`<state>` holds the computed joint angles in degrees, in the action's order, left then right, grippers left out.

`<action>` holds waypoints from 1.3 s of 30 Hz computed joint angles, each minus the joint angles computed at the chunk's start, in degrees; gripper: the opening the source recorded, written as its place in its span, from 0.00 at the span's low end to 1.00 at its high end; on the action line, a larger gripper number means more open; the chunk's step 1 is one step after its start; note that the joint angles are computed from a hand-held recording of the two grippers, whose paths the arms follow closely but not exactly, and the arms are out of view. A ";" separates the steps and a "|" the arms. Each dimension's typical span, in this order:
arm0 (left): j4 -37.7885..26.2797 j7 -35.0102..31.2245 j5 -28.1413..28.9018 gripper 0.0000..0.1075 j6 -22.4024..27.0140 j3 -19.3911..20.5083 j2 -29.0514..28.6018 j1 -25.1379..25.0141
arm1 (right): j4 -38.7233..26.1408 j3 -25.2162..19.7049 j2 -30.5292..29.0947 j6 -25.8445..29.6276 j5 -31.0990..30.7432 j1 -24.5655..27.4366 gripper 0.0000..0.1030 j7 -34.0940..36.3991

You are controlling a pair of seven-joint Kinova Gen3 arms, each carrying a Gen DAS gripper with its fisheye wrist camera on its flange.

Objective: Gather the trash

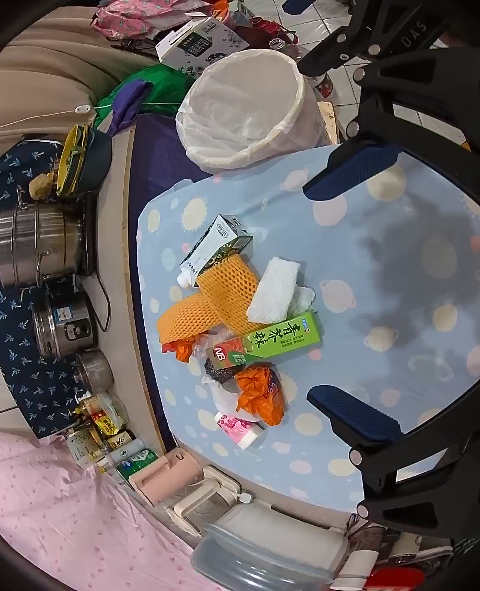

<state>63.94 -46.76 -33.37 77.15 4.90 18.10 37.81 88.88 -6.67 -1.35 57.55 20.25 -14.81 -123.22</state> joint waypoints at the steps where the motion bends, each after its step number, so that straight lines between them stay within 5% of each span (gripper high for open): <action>1: 0.03 -0.09 0.06 0.89 -0.07 0.02 -0.02 -0.04 | 0.07 0.04 -0.03 -0.15 -0.08 0.04 0.94 0.08; 39: -0.58 1.50 -2.30 0.89 2.06 -0.31 0.17 1.41 | 0.80 0.40 -0.71 -1.83 -3.27 0.91 0.94 4.52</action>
